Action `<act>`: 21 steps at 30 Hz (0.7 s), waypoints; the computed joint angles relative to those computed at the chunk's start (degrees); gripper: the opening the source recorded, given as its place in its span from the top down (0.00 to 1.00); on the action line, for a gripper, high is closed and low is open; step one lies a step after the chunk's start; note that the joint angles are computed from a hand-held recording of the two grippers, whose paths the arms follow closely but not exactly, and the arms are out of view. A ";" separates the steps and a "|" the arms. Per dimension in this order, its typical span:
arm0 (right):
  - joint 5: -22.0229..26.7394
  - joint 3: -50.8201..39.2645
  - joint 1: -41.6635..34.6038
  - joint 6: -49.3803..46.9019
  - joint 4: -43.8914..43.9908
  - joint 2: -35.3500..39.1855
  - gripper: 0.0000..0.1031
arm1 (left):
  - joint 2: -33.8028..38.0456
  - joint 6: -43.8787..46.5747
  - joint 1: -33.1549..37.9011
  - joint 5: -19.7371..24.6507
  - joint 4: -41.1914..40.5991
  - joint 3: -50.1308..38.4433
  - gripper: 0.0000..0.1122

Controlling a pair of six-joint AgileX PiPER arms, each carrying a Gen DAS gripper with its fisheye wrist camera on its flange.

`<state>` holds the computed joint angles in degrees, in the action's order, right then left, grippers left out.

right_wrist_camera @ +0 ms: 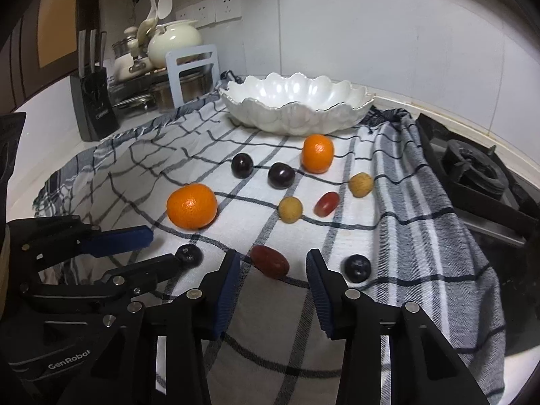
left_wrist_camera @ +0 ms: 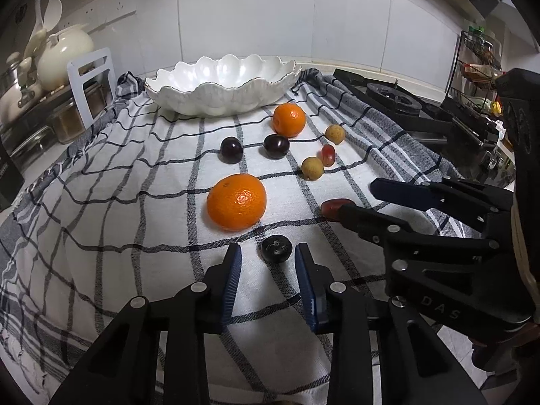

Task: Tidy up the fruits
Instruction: 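Grasp the dark grape with the left gripper while the right gripper grasps the red grape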

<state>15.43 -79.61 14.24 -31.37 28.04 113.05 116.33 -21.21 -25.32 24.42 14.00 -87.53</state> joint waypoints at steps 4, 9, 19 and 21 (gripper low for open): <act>0.67 -1.93 0.29 2.47 -3.53 1.75 0.60 | 1.43 2.23 0.39 0.71 -2.47 -1.90 0.75; 1.68 -3.87 0.50 3.25 -5.85 3.41 0.64 | 2.83 4.96 0.97 1.24 -5.99 -3.89 0.78; 3.87 -5.72 -0.13 0.00 -2.16 5.11 0.76 | 5.02 10.26 1.75 2.10 -12.07 -6.30 0.81; 3.73 -5.52 -0.15 -0.27 -1.84 5.01 0.78 | 5.04 10.00 1.68 1.86 -11.93 -6.20 0.81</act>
